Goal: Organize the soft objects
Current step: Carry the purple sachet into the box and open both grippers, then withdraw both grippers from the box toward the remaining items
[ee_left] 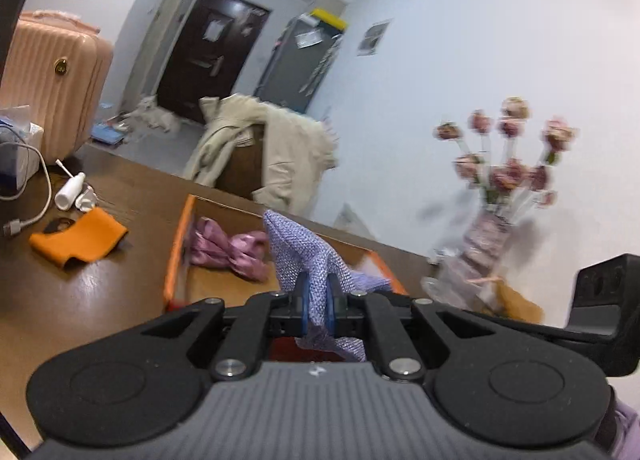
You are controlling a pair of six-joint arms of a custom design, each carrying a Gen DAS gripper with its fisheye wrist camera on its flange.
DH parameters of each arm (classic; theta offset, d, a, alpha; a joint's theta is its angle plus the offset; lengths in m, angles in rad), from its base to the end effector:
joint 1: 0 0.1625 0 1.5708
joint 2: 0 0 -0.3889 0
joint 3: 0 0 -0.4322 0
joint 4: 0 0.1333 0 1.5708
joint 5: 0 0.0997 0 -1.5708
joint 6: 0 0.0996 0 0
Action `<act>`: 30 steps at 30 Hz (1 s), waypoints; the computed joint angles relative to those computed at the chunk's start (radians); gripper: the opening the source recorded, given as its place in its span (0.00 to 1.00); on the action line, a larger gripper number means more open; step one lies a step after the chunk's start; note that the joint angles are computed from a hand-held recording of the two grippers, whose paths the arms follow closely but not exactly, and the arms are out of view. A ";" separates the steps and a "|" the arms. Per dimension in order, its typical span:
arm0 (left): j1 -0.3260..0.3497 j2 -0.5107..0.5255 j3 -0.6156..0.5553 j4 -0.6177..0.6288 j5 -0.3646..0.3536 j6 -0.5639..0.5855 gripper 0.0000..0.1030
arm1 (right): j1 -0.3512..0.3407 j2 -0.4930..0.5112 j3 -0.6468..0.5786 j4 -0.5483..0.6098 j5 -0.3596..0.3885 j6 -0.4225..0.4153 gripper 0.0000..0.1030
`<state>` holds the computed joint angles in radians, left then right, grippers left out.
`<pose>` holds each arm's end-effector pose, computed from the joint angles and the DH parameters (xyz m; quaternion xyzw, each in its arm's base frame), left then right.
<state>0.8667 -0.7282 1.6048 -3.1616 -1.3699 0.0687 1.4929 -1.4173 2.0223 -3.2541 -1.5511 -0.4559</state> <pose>-0.3403 -0.6373 0.0807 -0.3188 -0.8767 0.3597 0.0194 0.0921 -0.5587 0.3418 0.1662 -0.8419 0.4974 0.1272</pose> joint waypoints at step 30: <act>-0.083 -0.118 0.205 -0.079 0.250 0.089 0.71 | 0.024 -0.109 0.093 -0.044 -0.140 -0.150 0.49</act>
<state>0.7837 -0.8463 1.8096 -3.2408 -1.1198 0.1573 1.5173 -1.5267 2.1156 -3.2981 -1.6909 -0.6061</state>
